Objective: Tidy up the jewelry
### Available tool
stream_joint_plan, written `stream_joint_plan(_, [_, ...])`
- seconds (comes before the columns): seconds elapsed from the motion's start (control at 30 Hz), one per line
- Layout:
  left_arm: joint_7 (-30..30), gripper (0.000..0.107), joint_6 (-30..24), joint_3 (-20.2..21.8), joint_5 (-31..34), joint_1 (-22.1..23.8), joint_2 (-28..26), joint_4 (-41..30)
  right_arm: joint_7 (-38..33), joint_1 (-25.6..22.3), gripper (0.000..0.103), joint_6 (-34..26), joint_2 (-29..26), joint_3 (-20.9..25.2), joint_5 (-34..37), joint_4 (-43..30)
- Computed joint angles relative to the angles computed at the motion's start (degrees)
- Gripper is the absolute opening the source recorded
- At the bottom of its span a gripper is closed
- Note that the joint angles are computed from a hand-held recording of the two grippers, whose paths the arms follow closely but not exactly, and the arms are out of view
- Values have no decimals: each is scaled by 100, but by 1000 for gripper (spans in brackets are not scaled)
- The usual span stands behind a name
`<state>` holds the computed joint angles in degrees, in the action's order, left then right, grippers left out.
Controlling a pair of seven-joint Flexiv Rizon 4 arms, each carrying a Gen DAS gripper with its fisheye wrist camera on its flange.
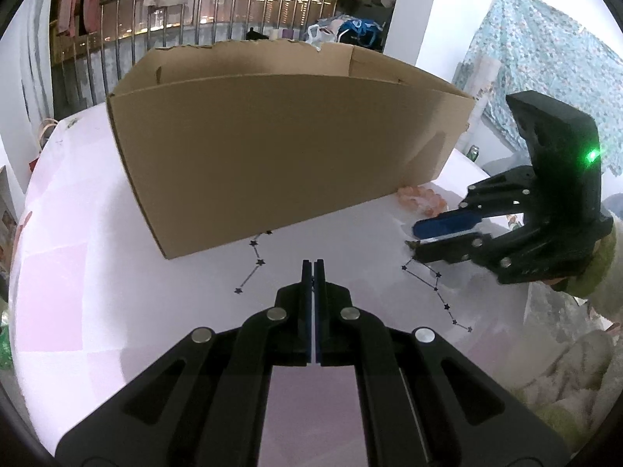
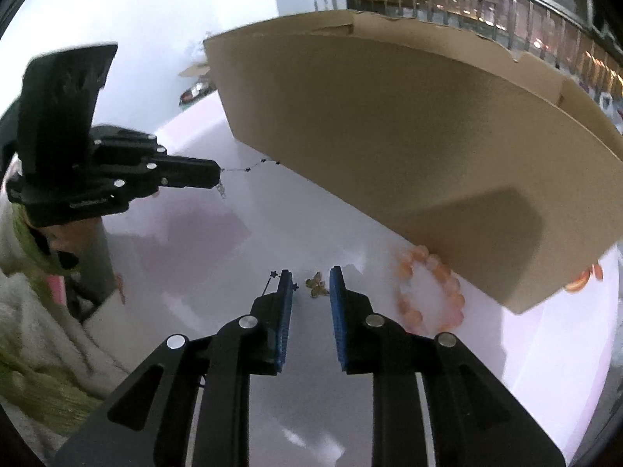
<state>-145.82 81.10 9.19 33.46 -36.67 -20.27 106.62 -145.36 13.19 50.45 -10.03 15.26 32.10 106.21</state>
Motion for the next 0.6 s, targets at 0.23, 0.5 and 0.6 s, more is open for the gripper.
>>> stream_joint_plan(0.23, [27, 0, 28, 11, -39, 9, -23, 3, -56, -11, 7, -232, -47, -17, -90, -119])
stream_joint_plan(0.5, [-337, 0, -126, 144, 340, -175, 123, -70, -12, -51, 7, -181, 15, -6, 131, -20])
stream_joint_plan(0.6, [-432, 0, -253, 62, 507, -129, 226, -71, -3, -56, 7, -161, 64, -18, 211, 10])
